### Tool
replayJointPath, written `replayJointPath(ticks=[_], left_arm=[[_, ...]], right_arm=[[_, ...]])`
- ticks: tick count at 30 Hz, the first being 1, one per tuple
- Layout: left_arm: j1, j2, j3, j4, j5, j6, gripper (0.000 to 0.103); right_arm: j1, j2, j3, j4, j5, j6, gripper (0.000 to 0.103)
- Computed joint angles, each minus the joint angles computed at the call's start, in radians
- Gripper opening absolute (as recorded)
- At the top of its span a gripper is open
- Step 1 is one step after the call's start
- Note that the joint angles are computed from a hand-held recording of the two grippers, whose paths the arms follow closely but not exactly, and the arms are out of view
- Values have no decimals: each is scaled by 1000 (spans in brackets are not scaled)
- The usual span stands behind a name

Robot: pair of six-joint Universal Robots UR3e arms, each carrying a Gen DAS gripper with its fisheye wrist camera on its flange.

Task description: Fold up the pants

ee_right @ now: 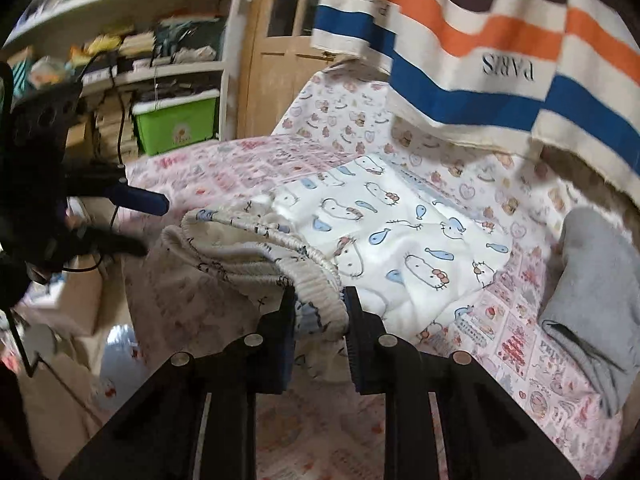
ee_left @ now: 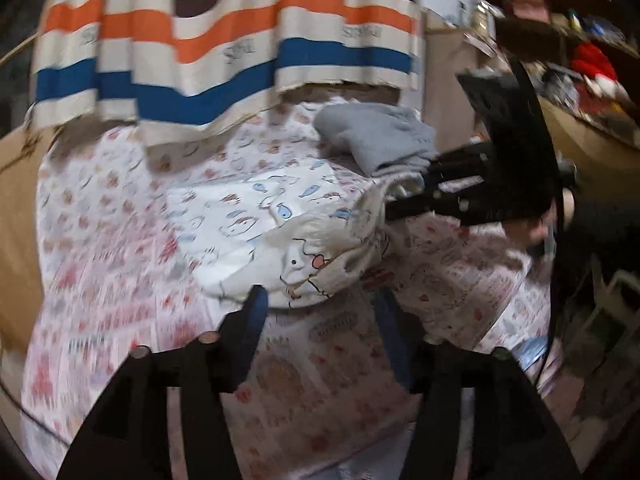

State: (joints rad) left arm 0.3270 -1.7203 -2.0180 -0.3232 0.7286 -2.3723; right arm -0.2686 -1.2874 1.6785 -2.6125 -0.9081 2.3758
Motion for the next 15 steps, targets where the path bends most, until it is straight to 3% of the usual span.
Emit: replayJointPath(ticks=[2,7,9,10,15], left_arm=[[-43,-81,104,-3,58,-15,56],[-117,-226,372,-159,118,4,53],[-128,-257,451,-241,98,9,16],[-135,-280,510,-302,89,3,10],[-177,-396,714,-307,138,-141,8]], right_arm=[[-16,30,-78,120,56,-43,22],[-35,73,-159,214,113,-71,22],[-49,103,-218,289,157,-88,22],[-54,110,-228,298,173,-89,22],[-78,226,-364,282,239,40,22]])
